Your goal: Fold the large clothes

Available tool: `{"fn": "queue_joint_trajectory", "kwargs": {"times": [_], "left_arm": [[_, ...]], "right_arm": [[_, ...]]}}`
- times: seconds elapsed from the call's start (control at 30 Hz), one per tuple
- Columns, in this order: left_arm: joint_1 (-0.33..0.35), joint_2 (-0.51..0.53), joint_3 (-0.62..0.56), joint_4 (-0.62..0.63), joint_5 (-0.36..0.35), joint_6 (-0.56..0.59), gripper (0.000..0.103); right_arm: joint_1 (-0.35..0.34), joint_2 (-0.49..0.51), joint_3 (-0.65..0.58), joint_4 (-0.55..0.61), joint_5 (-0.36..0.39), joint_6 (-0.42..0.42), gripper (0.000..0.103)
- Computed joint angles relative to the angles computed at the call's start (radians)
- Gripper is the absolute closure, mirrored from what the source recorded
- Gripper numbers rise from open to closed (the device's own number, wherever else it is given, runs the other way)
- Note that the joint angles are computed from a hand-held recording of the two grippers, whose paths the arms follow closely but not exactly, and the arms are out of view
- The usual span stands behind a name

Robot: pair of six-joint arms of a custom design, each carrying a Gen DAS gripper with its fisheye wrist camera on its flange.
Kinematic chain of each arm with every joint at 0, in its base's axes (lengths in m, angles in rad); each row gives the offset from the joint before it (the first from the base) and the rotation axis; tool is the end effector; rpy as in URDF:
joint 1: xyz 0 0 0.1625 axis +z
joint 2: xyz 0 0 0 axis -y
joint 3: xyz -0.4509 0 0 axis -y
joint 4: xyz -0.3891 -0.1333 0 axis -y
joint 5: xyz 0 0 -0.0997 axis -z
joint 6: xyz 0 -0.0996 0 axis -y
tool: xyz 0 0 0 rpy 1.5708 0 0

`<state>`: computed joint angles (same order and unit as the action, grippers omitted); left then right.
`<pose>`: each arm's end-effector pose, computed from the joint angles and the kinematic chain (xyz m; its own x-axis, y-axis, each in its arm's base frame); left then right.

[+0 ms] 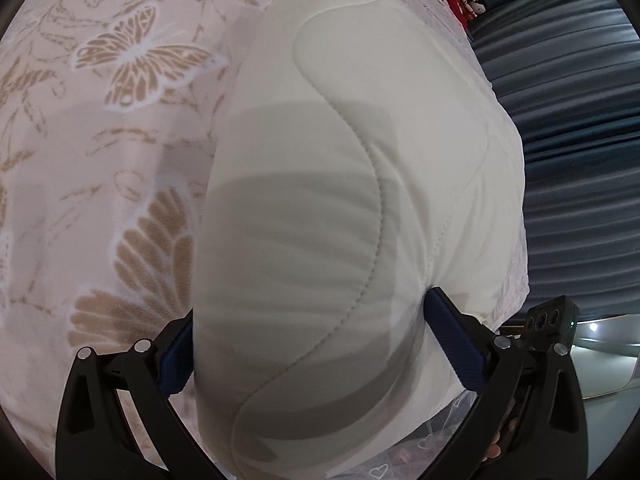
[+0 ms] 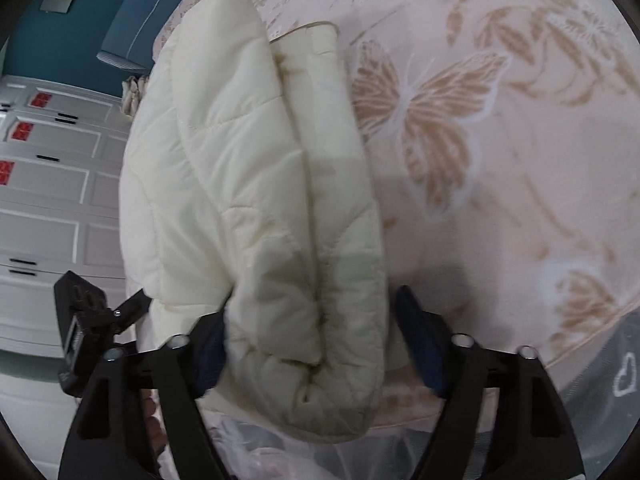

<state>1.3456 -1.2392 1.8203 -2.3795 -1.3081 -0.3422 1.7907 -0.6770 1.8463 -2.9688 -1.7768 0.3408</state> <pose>0.0232 -0.6115 0.3040 -0.9721 -0.1693 -0.1626 -0.1153 0.9477 -0.2975 0.2460 -0.5831 0.0145 -0.9809 0.1591 0.1120 0.1224 0.9521 -0.2803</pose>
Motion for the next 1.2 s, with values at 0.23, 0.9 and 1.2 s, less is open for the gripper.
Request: {"fn": "queue_joint_trajectory", "kwargs": {"times": [0.23,0.9,1.2], "left_arm": [[-0.113,-0.054,0.029,0.028,0.149,0.08,0.037],[-0.333,-0.341,0.159,-0.106,0.429,0.313,0.048],[-0.354,-0.415,0.153,-0.204,0.482,0.419,0.048]], "right_arm": [[0.114,-0.002,-0.078,0.124,-0.217,-0.088,0.073],[0.441,0.103,-0.276,0.079,-0.581,-0.386,0.079],[0.52,0.202,-0.419,0.014,-0.628,-0.509,0.079]]}}
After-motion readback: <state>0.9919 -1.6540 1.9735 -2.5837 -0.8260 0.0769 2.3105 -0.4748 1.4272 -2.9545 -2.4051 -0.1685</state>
